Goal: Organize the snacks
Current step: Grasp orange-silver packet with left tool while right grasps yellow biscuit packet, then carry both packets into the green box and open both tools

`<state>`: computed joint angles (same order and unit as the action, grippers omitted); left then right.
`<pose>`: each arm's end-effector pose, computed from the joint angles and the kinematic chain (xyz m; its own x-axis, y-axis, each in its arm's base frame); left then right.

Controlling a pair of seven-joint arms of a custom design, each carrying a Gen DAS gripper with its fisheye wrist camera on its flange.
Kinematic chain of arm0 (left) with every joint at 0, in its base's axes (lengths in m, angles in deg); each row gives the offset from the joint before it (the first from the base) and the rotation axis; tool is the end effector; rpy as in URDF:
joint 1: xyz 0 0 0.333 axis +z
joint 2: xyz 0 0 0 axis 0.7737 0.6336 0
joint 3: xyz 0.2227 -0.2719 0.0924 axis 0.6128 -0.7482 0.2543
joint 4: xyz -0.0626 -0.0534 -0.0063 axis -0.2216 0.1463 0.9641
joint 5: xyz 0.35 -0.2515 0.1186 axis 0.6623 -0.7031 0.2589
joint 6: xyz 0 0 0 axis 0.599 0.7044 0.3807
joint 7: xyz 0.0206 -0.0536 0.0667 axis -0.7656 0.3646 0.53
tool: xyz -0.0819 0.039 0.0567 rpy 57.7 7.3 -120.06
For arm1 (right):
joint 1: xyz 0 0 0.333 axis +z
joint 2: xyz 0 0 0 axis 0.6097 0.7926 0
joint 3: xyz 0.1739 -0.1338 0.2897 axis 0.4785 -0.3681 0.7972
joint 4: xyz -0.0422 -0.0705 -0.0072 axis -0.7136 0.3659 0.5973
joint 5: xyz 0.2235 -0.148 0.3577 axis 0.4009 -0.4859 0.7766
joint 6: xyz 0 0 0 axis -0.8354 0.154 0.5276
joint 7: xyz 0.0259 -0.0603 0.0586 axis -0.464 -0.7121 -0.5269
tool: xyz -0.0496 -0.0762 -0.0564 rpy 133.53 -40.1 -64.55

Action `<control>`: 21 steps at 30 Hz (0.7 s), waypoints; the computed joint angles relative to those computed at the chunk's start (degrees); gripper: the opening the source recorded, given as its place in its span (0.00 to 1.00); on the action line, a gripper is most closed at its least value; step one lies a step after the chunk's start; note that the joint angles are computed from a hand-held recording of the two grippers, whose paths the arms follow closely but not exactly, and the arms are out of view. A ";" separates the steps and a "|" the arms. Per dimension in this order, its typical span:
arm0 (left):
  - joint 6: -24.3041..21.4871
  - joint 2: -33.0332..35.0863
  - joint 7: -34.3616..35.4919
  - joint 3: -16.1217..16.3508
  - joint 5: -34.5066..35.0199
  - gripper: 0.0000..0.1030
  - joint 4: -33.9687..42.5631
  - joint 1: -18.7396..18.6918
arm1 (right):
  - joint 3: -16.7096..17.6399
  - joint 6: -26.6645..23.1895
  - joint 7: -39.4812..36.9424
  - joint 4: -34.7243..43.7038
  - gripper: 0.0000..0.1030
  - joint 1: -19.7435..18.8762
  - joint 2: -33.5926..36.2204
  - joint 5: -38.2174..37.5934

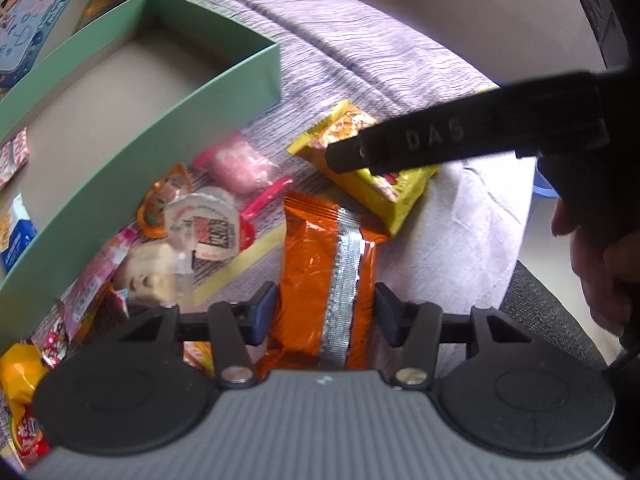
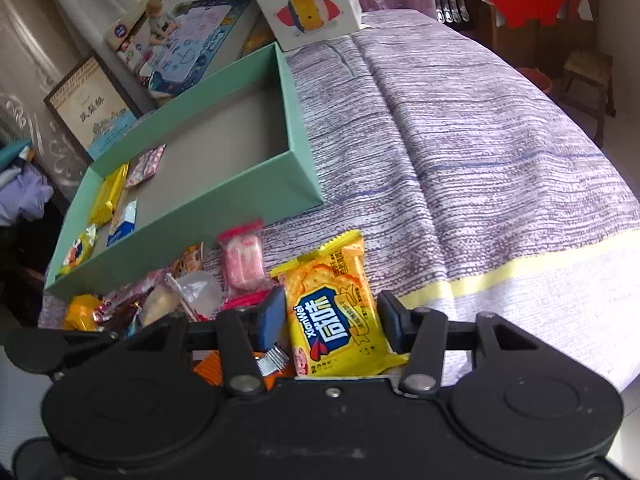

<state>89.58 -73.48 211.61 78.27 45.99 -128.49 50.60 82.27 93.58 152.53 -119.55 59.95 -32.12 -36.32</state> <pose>0.6032 -0.0765 0.4174 -0.6505 -0.7563 0.0701 -0.7185 0.5829 -0.3794 0.5647 0.2661 0.4129 -0.1865 -0.9232 -0.3360 -0.7918 0.3437 -0.5049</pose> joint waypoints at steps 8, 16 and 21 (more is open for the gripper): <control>-0.97 -0.13 0.14 0.47 -1.74 0.48 0.39 0.39 | 1.23 -2.45 -0.90 0.02 0.46 -0.89 -0.30 0.50; -1.13 0.20 -0.40 0.29 -0.86 0.53 0.33 0.72 | 1.28 -9.02 -1.59 3.88 0.51 1.17 1.32 -5.74; 1.96 -0.73 2.09 -0.06 -0.95 0.49 -1.45 0.17 | 0.37 -10.94 4.90 4.75 0.45 2.68 1.56 -14.40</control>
<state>91.54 -74.20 213.70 78.20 45.03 -129.95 50.76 82.64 82.65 157.43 -114.80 62.63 -30.55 -50.72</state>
